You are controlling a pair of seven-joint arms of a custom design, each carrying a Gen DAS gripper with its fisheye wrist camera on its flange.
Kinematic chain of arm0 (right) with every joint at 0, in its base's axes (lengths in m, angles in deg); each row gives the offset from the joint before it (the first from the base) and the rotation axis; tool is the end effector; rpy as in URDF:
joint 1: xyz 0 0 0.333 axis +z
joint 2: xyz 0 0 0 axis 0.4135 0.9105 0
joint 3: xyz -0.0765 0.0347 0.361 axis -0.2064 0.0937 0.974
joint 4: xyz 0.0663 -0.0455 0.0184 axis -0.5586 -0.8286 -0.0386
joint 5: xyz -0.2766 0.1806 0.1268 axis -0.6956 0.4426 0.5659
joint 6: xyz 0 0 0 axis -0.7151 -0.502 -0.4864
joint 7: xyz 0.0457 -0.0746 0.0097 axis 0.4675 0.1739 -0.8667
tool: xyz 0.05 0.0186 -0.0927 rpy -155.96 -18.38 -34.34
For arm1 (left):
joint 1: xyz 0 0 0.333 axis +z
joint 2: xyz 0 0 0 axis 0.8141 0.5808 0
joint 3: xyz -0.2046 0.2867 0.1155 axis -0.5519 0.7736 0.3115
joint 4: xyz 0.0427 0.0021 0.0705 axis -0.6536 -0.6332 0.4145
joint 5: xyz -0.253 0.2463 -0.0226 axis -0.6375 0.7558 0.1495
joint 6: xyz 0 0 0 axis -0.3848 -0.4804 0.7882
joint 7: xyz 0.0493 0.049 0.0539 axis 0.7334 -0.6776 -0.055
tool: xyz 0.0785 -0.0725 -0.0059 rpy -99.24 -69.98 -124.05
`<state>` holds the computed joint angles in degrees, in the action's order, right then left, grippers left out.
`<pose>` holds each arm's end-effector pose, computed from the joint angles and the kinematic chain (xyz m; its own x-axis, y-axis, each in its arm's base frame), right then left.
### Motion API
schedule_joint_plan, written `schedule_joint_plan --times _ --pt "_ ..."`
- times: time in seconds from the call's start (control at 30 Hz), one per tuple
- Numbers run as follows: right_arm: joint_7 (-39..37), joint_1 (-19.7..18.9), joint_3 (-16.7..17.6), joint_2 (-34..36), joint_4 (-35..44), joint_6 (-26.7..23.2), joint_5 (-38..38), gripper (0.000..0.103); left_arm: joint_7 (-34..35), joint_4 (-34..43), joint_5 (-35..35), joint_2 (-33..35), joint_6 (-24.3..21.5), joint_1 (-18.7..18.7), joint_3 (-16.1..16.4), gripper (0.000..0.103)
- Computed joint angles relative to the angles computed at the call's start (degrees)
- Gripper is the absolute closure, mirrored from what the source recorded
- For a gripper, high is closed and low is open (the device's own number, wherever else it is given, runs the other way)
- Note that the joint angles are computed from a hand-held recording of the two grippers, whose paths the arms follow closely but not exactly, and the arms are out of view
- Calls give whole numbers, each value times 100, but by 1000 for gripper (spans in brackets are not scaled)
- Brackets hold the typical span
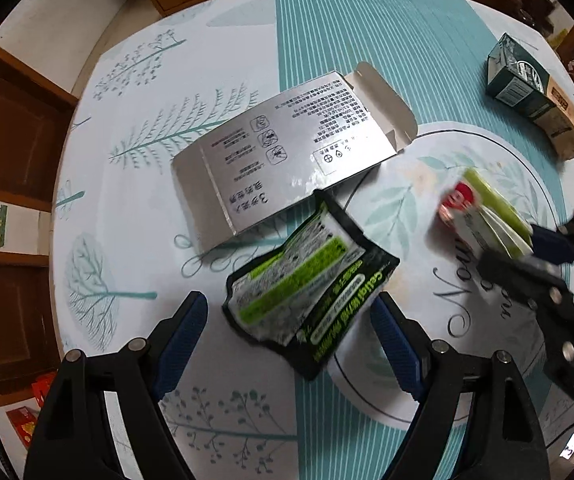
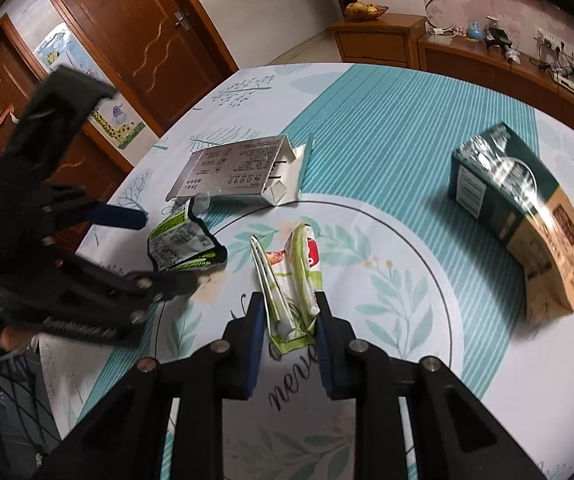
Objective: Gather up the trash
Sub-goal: 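Grasp the green-white tube packet with the left tool while the right tool grasps the green-red packet, then carry both packets down under the table to the black bin with both tools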
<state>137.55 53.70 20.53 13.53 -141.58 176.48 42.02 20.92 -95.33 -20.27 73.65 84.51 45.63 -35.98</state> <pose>0.4366 0.3686 0.6904 0.3245 -0.8825 -0.3404 -0.8715 -0.1390 -0.4703 0.5087 -0.1582 0.7093 -0.3605 -0.9228 -0.1357 -0.9198 0.3759 -0.1130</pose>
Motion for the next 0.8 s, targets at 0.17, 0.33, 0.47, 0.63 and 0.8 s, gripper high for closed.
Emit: schedule_joint_plan --times 0.17,0.33,0.47,0.63,0.8 --pt "-90 -16 -25 -187 -255 98 267 80 -75 179 -401 158 16 76 68 35" --pt "1 -16 -52 -327 -441 174 449 81 -124 333 -798 219 -106 147 105 88" --pt "188 -9 -56 -405 -527 168 462 83 -283 215 -767 120 -56 158 115 89" --pt "670 14 -30 -602 -712 159 322 84 -516 -274 -859 -373 59 271 145 95" --pt "1325 70 36 -919 -965 200 161 85 -555 -756 -804 -1021 58 405 149 96"
